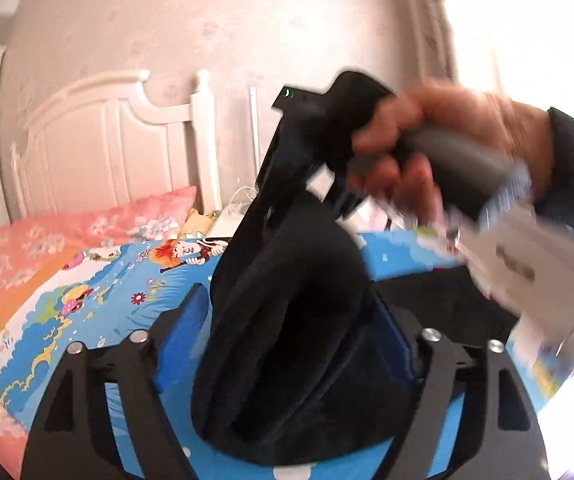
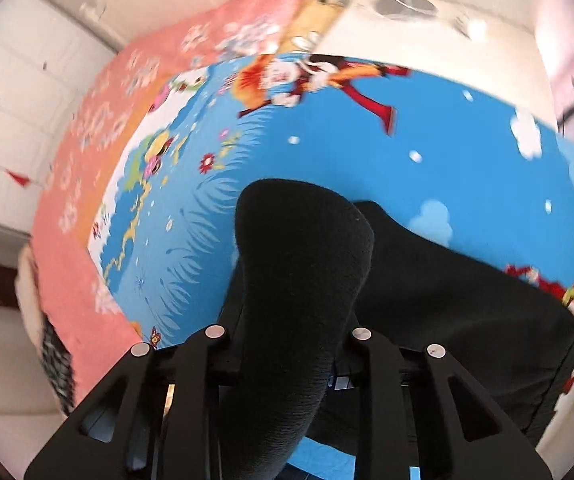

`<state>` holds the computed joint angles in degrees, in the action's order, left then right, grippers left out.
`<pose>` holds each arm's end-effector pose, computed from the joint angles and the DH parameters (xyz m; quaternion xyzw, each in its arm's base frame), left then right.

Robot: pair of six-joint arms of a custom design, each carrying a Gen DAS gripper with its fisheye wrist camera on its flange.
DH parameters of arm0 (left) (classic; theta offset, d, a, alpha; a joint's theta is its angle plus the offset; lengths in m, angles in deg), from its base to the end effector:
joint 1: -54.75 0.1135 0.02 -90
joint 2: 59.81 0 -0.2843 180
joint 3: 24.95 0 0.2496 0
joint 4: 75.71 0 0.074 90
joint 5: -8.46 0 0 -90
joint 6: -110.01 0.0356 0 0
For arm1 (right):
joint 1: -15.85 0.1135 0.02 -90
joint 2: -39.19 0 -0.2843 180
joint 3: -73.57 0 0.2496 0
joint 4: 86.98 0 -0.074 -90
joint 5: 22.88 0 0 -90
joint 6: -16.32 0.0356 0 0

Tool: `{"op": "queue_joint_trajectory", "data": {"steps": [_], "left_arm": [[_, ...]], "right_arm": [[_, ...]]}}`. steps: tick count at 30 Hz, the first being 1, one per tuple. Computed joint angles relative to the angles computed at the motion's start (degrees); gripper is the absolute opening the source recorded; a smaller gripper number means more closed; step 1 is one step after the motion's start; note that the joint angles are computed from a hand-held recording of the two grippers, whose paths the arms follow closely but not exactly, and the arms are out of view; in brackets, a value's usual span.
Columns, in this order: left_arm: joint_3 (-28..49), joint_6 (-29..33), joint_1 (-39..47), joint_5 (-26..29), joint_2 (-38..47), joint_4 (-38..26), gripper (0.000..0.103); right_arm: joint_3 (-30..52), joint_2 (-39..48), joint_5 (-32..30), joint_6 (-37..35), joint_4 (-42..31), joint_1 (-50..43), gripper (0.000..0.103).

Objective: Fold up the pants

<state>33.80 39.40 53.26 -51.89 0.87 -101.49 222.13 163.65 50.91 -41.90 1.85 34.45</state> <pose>0.2226 -0.0234 0.3042 0.2801 0.7897 -0.1385 0.5280 0.4241 0.1532 0.3502 0.0835 0.9671 0.2088 0.1193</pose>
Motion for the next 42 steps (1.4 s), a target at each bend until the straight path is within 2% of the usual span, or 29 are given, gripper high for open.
{"op": "queue_joint_trajectory", "data": {"steps": [1,4,6,7,8,9,12,14,17,18,19,20,21,24,26,28,30,32,33,34,35,36,37,38,39,41,42], "left_arm": [[-4.0,3.1,-1.5,-2.4,-2.2,1.4,0.080],[-12.5,8.3,-6.5,-9.2,-8.6,4.4,0.081],[-15.4,9.0,-11.4,-15.1,-11.2,8.1,0.083],[-16.9,8.4,-14.8,-20.3,-12.9,10.7,0.084],[-18.3,7.6,-18.1,-26.7,-13.3,15.8,0.086],[-18.8,7.1,-19.4,-29.1,-13.2,18.0,0.092],[-20.0,9.2,-25.3,-38.3,-10.0,22.1,0.097],[-22.2,13.1,-28.8,-42.9,-5.9,28.1,0.097],[-25.0,20.0,-33.5,-51.7,6.6,45.5,0.096],[-25.0,20.2,-34.7,-52.7,7.8,47.2,0.072],[-23.7,20.2,-36.3,-54.5,8.7,46.9,0.042],[-21.7,19.1,-37.3,-53.0,7.6,42.9,0.040],[-20.9,18.8,-39.1,-52.9,6.8,41.5,0.037],[-16.9,17.9,-46.7,-52.4,7.0,37.8,0.036],[-14.5,17.9,-52.8,-54.2,10.8,38.3,0.036],[-12.4,18.2,-59.1,-56.5,19.1,42.4,0.036],[-9.8,17.1,-63.3,-58.2,25.2,40.3,0.036],[-8.2,16.0,-65.8,-59.1,30.0,37.8,0.036],[-8.5,17.2,-66.8,-59.7,32.6,38.3,0.037],[-9.7,19.0,-67.4,-60.0,33.8,40.4,0.043],[-10.8,20.0,-67.6,-59.8,34.2,42.7,0.046],[-12.0,20.1,-67.6,-59.1,33.7,45.0,0.055],[-12.3,19.0,-67.5,-58.1,32.4,44.9,0.067],[-12.6,18.2,-67.4,-57.3,31.3,44.8,0.071],[-13.1,17.6,-67.3,-56.0,30.0,45.3,0.072],[-13.2,17.8,-67.1,-54.8,30.1,45.8,0.068],[-12.2,17.4,-66.6,-54.0,30.9,44.3,0.054]], "right_arm": [[-3.9,-1.8,-0.9,-0.1,2.8,-0.5,0.025],[-7.6,-3.7,-2.3,-0.6,6.0,-0.9,0.025],[-8.0,-4.1,-3.0,-1.0,6.6,-1.1,0.025],[-8.7,-4.5,-3.2,-1.2,6.9,-1.2,0.025],[-9.1,-4.8,-3.1,-1.4,7.0,-1.3,0.025],[-9.7,-5.2,-3.1,-1.7,7.2,-1.4,0.025],[-12.3,-6.6,-3.6,-2.4,8.2,-2.1,0.025],[-14.1,-7.6,-3.9,-2.0,9.3,-2.4,0.025],[-18.5,-10.5,-4.0,-2.7,10.7,-3.6,0.025],[-20.1,-11.9,-3.7,-3.2,11.0,-4.2,0.025],[-21.3,-13.4,-2.5,-3.9,10.5,-5.1,0.025],[-22.3,-14.9,-1.8,-4.6,9.9,-6.4,0.025],[-24.4,-17.5,-2.0,-5.4,9.6,-9.0,0.025],[-30.2,-23.5,-1.6,-10.0,8.1,-16.6,0.024],[-35.5,-26.5,-1.6,-12.3,8.4,-21.7,0.024],[-44.5,-29.4,-1.3,-16.0,12.0,-27.5,0.025],[-51.7,-30.0,-1.4,-20.2,15.7,-30.8,0.026],[-60.6,-30.0,-0.2,-22.9,21.7,-33.8,0.034],[-64.9,-31.0,-1.0,-23.2,25.9,-34.8,0.045],[-67.6,-31.3,-3.9,-25.0,29.5,-36.4,0.048],[-67.4,-31.1,-4.4,-25.7,29.4,-36.9,0.049],[-66.3,-31.0,-4.0,-25.6,28.5,-36.7,0.049],[-65.5,-31.5,-1.6,-24.9,27.7,-35.6,0.065],[-65.5,-32.4,2.6,-24.0,27.8,-34.2,0.075],[-65.9,-33.9,11.4,-22.8,28.2,-31.5,0.089],[-66.4,-35.6,14.7,-22.2,28.2,-29.8,0.089],[-68.0,-38.3,15.3,-20.8,29.4,-29.7,0.088]]}}
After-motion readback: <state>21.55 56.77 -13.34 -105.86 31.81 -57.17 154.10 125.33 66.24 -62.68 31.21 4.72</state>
